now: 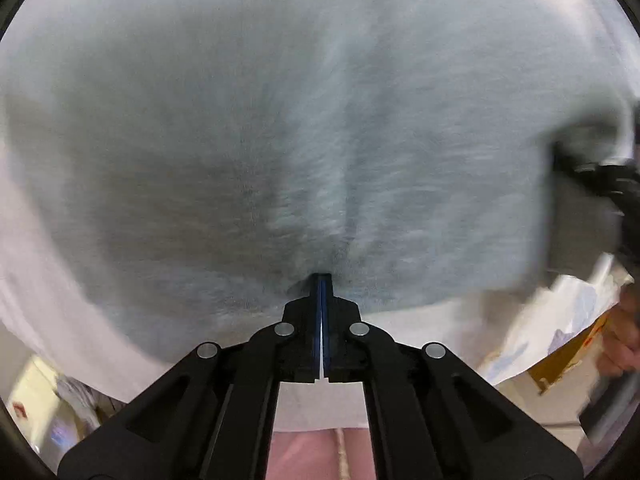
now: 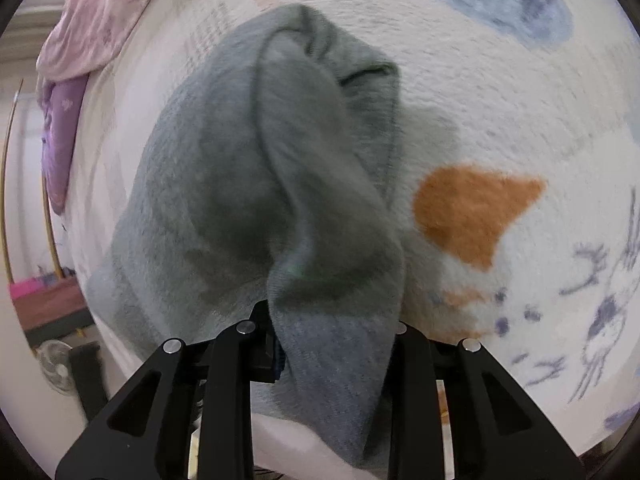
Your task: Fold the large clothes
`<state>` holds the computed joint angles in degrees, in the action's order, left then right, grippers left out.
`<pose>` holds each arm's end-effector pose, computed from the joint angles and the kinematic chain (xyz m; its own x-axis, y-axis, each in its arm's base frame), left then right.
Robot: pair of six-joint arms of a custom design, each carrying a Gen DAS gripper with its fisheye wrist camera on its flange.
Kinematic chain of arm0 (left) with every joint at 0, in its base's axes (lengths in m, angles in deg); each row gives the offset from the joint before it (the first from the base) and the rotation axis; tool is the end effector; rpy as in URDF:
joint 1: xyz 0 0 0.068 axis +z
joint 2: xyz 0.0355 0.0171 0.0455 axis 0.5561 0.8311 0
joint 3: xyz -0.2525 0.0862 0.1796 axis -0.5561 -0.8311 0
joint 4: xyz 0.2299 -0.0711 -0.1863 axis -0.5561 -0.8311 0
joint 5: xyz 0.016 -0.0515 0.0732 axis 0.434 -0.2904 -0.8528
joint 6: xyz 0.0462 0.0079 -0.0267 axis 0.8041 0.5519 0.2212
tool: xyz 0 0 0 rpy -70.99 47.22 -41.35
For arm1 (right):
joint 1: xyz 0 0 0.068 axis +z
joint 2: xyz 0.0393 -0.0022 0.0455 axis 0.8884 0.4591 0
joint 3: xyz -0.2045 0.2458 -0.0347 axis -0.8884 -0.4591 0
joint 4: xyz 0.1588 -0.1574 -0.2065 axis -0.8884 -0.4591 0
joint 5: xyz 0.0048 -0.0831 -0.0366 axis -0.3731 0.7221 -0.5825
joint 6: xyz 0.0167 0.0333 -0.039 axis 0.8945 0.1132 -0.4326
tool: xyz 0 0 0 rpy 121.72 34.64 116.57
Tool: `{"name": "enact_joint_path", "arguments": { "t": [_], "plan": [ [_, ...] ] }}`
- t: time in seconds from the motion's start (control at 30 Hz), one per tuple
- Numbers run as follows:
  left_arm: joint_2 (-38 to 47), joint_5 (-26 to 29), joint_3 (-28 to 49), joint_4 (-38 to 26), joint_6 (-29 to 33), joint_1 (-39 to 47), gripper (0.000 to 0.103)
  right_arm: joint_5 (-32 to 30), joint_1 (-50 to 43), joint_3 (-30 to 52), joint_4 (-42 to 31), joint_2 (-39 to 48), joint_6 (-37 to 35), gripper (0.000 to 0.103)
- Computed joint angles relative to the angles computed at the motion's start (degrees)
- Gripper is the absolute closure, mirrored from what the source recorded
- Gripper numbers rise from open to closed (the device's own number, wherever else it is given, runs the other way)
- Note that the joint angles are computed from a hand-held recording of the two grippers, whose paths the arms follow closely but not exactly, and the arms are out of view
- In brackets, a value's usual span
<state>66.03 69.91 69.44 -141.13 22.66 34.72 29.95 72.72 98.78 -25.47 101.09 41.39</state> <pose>0.2901 0.0017 0.1447 -0.9513 0.1659 0.2599 0.1350 0.9819 -0.1329 0.2576 0.0626 0.1072 -0.8653 0.4537 0.2128 0.4998 0.7497 0.4337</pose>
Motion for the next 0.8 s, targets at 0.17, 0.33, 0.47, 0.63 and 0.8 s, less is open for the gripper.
{"name": "enact_joint_path", "arguments": {
  "t": [0.17,0.33,0.47,0.63,0.8],
  "plan": [
    [6.14,4.16,16.71,-0.44,-3.16,0.32,0.103,0.22,2.08,2.22,0.22,2.11,0.79,0.078],
    [24.86,4.5,30.7,-0.85,-7.72,0.69,0.102,0.88,2.25,0.22,1.12,-0.07,2.23,0.078],
    [23.18,0.98,32.15,-6.11,-1.85,1.35,0.103,1.53,2.56,-0.31,-0.35,-1.83,2.63,0.078],
    [13.98,-2.65,14.7,1.33,2.84,-0.39,0.102,2.72,4.59,1.42,0.24,0.8,2.82,0.078],
    [5.88,-1.55,8.19,2.12,0.9,2.47,0.103,1.33,3.31,-1.56,1.8,-3.3,3.73,0.081]
  ]
}}
